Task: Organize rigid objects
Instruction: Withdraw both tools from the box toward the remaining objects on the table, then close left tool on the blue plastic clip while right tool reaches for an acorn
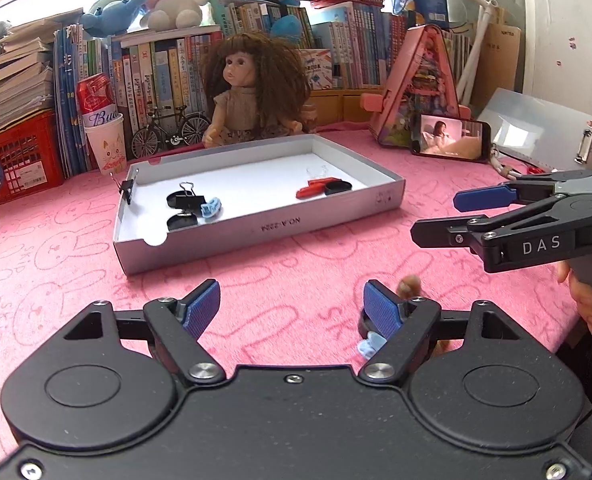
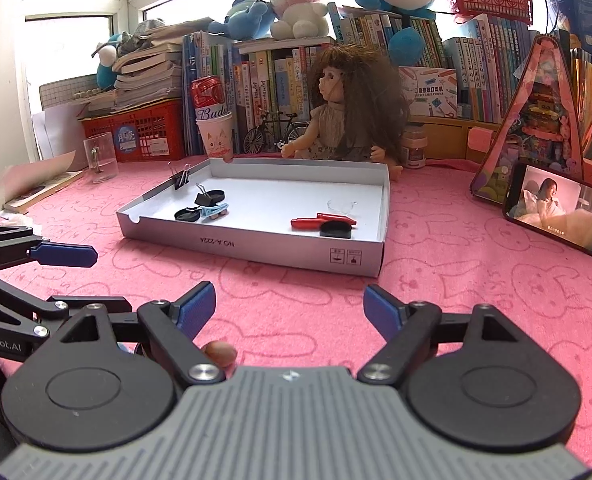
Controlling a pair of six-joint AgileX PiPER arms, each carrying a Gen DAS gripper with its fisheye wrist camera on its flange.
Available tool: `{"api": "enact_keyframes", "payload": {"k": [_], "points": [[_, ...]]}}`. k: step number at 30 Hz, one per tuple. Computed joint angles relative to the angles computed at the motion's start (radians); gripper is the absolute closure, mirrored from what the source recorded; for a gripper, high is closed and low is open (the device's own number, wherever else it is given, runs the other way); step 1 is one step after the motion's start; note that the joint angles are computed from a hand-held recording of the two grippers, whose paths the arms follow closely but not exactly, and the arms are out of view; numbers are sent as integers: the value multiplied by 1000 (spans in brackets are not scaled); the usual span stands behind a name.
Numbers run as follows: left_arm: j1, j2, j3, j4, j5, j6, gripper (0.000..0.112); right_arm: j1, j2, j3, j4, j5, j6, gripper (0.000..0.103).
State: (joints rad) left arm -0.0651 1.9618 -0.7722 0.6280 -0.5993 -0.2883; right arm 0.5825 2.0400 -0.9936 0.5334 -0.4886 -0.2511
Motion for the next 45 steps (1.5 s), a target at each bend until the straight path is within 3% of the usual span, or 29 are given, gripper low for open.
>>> {"api": "enact_keyframes", "payload": {"k": [11, 25, 32, 36, 41, 45], "points": [[-18, 20, 115, -106, -133, 228, 36, 32, -22, 95, -67, -71, 50, 15], [-14, 45, 156, -26, -196, 259, 54, 50, -19, 156, -277, -96, 166, 15], [-16, 61, 174, -44, -243, 305, 62, 62, -16, 170, -296, -107, 180, 16], [-34, 62, 186, -155, -281, 374, 63, 71, -14, 176, -258, -118, 144, 18], [-32, 55, 170, -214, -263, 373, 65, 78, -13, 175, -264, -114, 134, 27], [-15, 50, 158, -191, -243, 336, 65, 85, -3, 161, -314, -90, 178, 48]]}}
